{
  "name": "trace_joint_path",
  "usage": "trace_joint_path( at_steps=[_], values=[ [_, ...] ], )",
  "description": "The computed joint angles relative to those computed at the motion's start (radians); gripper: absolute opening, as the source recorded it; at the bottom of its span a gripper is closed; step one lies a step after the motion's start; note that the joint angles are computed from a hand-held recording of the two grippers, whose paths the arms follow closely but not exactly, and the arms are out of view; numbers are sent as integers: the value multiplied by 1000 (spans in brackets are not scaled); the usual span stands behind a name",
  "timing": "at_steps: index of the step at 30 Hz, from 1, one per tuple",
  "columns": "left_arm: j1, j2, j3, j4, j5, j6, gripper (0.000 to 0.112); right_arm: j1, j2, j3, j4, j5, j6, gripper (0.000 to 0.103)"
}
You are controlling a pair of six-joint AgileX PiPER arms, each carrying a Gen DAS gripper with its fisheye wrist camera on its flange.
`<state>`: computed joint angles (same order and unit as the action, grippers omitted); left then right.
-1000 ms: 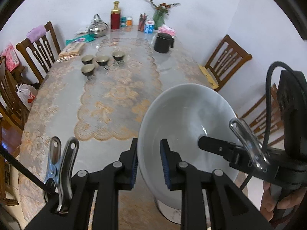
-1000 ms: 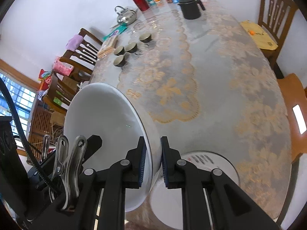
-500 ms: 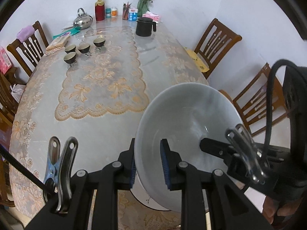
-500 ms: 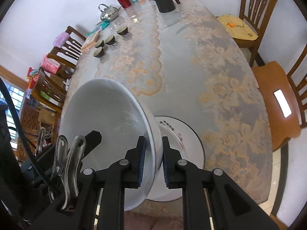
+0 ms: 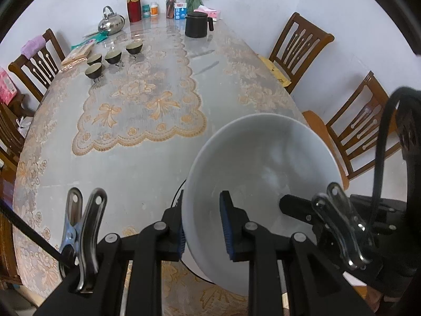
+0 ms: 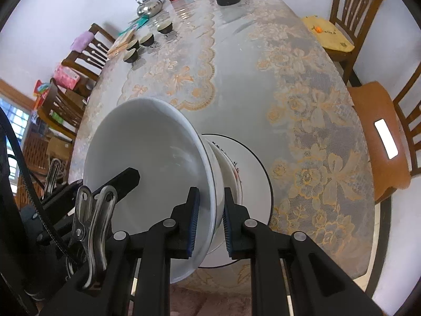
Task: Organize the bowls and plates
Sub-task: 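Lift the bowl with the right gripper and carry it to the stack, then lower the bowl into the stacked bowls with the right gripper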
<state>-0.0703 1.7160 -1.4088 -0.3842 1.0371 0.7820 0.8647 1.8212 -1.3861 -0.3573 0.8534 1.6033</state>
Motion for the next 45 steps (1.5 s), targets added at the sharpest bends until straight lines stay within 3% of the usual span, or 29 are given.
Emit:
trace_joint_path(
  at_steps=[3,17,24,35,38,40,42,45],
  values=[
    [3,14,-5,3,-2,6,23,-6,4,13,12,-25,-11,18],
    [10,51,-1,34,11,-13,22,11,9,-6,-13,10,-28,19],
    [14,49,-9,22,16,-7,22,25,-39,37,-60,-15,0,27],
    [22,74,-29,33,40,-35,22,68,-24,-17,-172,135,-14,30],
    [22,75,-28,33,42,-34,23,54,-33,12,-174,95,-28,27],
    [20,72,-22,36,34,-30,23,43,-32,28,-173,51,-45,13],
    [19,72,-20,37,34,-32,23,28,-26,31,-165,38,-73,11],
    [21,74,-21,28,41,-27,23,-18,-67,95,-113,-57,-80,10]
  ],
)
